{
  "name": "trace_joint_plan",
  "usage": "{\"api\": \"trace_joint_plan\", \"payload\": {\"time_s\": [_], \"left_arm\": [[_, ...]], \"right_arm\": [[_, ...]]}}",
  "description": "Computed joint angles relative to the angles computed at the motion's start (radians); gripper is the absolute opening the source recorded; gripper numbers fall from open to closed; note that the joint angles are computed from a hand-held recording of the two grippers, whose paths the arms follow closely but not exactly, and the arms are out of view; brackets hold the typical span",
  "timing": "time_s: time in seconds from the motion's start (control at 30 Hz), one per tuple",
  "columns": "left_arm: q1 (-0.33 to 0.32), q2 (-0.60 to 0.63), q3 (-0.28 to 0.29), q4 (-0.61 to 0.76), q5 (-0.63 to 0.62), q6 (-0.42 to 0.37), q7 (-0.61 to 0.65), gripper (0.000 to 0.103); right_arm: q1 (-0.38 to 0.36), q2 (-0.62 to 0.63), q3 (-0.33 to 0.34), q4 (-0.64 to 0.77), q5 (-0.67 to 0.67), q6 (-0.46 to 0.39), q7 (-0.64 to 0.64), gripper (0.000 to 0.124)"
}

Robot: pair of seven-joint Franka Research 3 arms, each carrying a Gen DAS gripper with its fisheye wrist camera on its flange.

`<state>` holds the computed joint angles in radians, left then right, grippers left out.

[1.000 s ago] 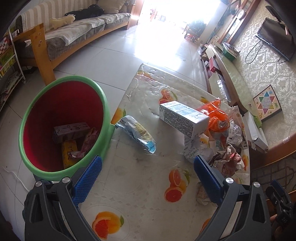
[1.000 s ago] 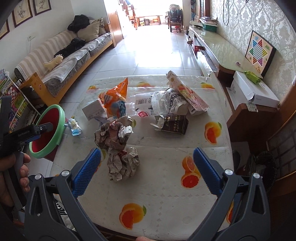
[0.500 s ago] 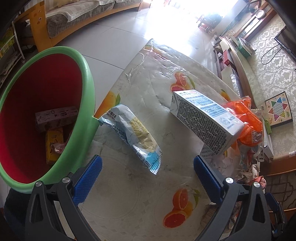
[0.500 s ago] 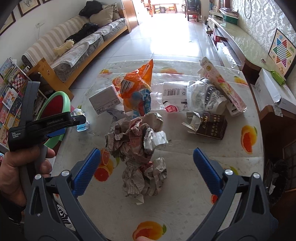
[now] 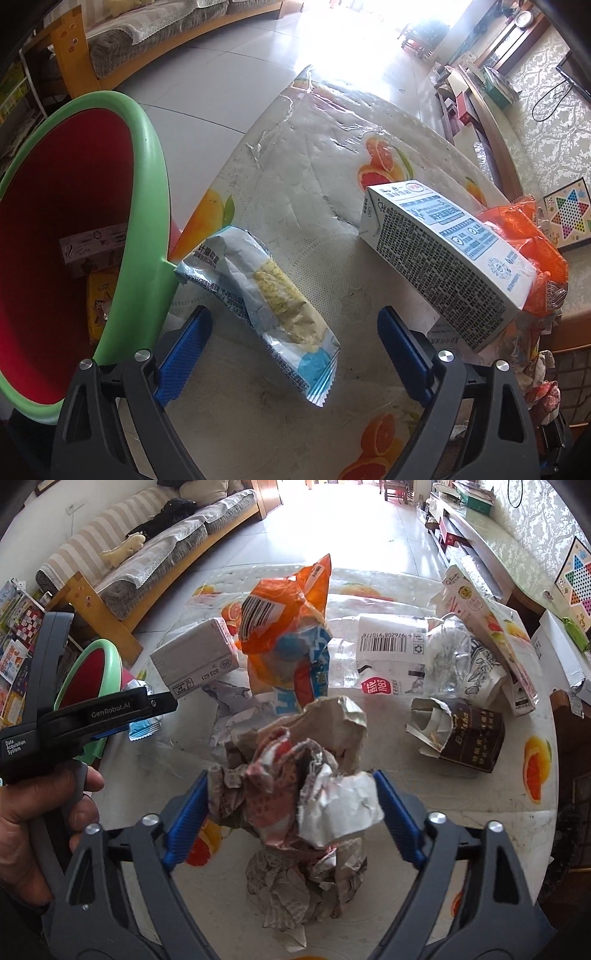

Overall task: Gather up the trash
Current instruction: 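Grasp the crumpled paper pile with the right gripper while the left grasps the snack wrapper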

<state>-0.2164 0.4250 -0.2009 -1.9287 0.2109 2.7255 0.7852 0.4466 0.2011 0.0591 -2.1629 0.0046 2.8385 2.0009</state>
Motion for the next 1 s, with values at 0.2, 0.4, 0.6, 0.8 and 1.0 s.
{"api": "trace_joint_plan", "payload": {"time_s": [0.2,0.4,0.6,0.8,1.0], "left_arm": [[-0.001,0.014,-0.001,0.035,0.016,-0.025,0.026,0.041],[0.019,0.008,-0.027,0.014,-0.02,0.002,0.091,0.029],[0.017,-0.038,-0.028,-0.035,-0.028,0.042,0.115,0.027],[0.022,-0.115,-0.035,-0.101,-0.04,0.074,0.139,0.027],[0.031,-0.224,-0.048,-0.195,-0.07,0.136,0.178,0.027]], "right_arm": [[-0.005,-0.008,0.011,-0.014,0.028,0.011,-0.036,0.048],[-0.007,-0.034,0.009,-0.04,0.033,0.048,-0.034,0.042],[-0.018,-0.07,0.012,-0.067,0.045,0.084,-0.035,0.041],[-0.035,-0.133,0.029,-0.112,0.083,0.098,-0.052,0.041],[-0.053,-0.221,0.045,-0.168,-0.019,0.125,0.065,0.041]]}}
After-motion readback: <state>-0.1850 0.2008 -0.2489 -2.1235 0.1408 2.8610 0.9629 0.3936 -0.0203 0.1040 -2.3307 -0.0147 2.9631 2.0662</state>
